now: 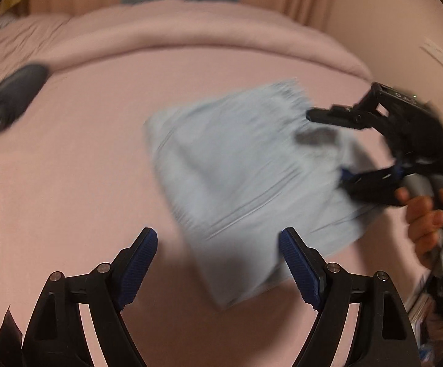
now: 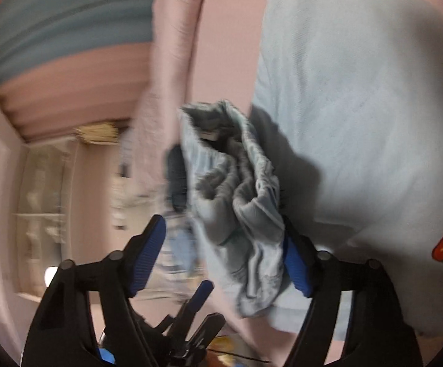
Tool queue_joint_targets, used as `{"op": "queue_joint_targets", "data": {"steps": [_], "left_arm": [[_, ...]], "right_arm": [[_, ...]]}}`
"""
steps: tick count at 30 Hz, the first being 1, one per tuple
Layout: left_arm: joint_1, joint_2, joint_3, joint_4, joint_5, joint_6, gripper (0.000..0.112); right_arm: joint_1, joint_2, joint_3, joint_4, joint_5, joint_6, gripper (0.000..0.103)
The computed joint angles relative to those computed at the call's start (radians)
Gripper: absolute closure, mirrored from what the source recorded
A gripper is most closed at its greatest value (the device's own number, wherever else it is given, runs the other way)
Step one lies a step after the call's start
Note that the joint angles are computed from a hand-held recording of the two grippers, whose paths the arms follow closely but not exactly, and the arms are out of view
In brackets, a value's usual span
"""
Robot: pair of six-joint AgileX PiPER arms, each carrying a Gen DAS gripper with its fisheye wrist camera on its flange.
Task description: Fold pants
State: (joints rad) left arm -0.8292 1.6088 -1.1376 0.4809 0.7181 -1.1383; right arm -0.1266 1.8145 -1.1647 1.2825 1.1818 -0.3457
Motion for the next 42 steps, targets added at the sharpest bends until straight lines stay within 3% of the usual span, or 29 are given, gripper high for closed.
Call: {"op": "queue_joint_targets", "data": {"steps": [1, 4, 8, 12, 14, 17, 23, 25, 28, 35, 38, 42], "left_arm": [[0.01, -0.007, 0.027, -0.017, -0.033, -0.011, 0.03], [0.037, -0.026, 0.07, -0.062, -0.101, -0.013, 0.03], [0.054, -0.075, 0.112, -0.105, -0.171, 0.019, 0.03], [0.15, -0.125, 0.197, -0.457, -0.381, 0.294, 0.03], [0.179, -0.126, 0.212, -0.617, -0.414, 0.417, 0.03], [0.167, -0.098, 0.179, -0.576, -0.394, 0.388, 0.03], [0.163, 0.015, 0.077, -0.605, -0.314, 0.439, 0.03], [0.155, 0.052, 0.042, -0.599, -0.284, 0.432, 0.03], [0.133, 0.074, 0.01, -0.549, -0.262, 0.388, 0.03], [0.136, 0.071, 0.011, -0.563, -0.254, 0.4, 0.03], [0.129, 0.094, -0.028, -0.524, -0.216, 0.38, 0.03], [0.106, 0.09, -0.055, -0.432, -0.165, 0.301, 0.03]], "right_arm": [[0.026, -0.009, -0.048, -0.088, -0.026, 0.055, 0.055], [0.135, -0.071, -0.121, -0.317, -0.136, 0.174, 0.077], [0.168, -0.136, -0.168, -0.372, -0.149, 0.173, 0.081], [0.163, -0.186, -0.239, -0.376, -0.126, 0.122, 0.081], [0.132, -0.211, -0.244, -0.352, -0.105, 0.106, 0.081], [0.073, -0.216, -0.223, -0.316, -0.121, 0.068, 0.081], [-0.101, -0.248, -0.019, -0.305, -0.118, -0.004, 0.081], [-0.107, -0.231, 0.043, -0.39, -0.184, 0.001, 0.081], [-0.156, -0.196, 0.107, -0.314, -0.192, -0.075, 0.083], [-0.162, -0.241, 0.108, -0.289, -0.19, -0.098, 0.082], [-0.138, -0.281, 0.123, -0.327, -0.266, -0.09, 0.082], [-0.153, -0.192, 0.111, -0.354, -0.233, -0.059, 0.079]]}}
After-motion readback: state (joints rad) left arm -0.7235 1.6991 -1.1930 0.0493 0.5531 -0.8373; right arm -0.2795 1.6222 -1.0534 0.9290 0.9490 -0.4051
